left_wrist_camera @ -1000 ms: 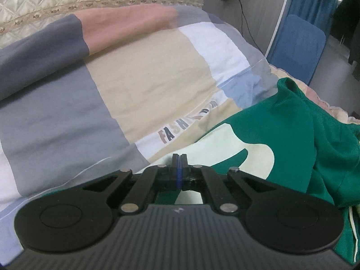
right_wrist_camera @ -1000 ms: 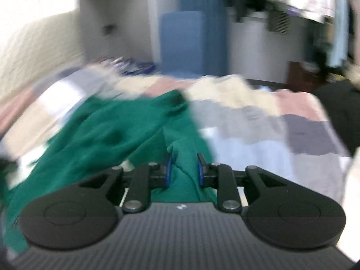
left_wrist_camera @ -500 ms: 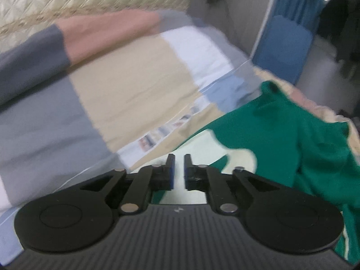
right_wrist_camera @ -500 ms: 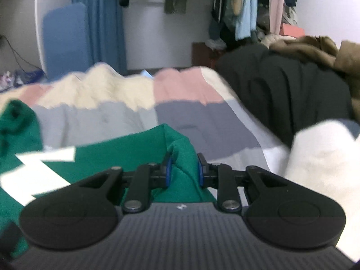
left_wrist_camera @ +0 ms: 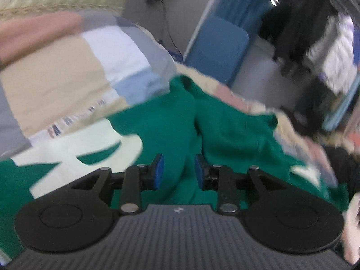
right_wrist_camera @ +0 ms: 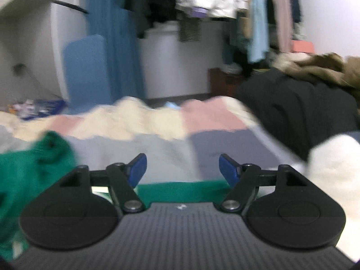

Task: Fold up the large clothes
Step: 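Grasp the hoodie hood with the right gripper while the left gripper hovers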

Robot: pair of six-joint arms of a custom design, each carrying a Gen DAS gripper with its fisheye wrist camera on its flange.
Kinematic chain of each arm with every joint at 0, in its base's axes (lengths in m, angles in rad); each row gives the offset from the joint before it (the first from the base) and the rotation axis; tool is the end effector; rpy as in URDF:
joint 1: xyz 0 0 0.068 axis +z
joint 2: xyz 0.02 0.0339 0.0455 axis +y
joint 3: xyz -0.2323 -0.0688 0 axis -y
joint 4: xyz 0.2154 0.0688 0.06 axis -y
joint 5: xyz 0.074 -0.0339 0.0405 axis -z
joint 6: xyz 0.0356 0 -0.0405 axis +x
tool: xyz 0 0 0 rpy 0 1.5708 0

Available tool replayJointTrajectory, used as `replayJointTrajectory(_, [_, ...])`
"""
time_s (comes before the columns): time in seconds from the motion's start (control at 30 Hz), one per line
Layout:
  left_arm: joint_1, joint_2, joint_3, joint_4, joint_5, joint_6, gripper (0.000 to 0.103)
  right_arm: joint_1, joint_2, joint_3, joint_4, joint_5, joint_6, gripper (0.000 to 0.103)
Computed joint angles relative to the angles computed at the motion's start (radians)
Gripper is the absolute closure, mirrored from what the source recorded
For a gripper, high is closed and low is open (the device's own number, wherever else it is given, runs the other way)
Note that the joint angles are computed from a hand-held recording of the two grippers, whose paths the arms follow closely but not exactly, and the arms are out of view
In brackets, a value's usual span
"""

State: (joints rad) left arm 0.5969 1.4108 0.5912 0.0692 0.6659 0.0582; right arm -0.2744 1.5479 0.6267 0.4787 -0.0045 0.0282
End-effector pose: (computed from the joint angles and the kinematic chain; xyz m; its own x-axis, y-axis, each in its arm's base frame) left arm 0.2179 0.1215 0.1568 -0.5670 -0.3300 -0.7547 -0.0354 0.9251 -0.3780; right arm 0.2809 -0.0789 0.1636 -0.4045 0.1432 -0.9033 0.2786 0.9600 0.0274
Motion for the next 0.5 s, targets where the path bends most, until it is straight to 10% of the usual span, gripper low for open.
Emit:
replayJointTrajectory(0.2, [-0.054,0.148,0.028,-0.047,-0.091,0.064,0.069,0.326,-0.065,0.02,-0.2,-0.085,0.075,0.025])
replayJointTrajectory(0.5, [-0.031,0.209,0.044,-0.007,-0.051,0.085,0.067,0.793,0.438,0.369,-0.346,0.105,0.108,0.023])
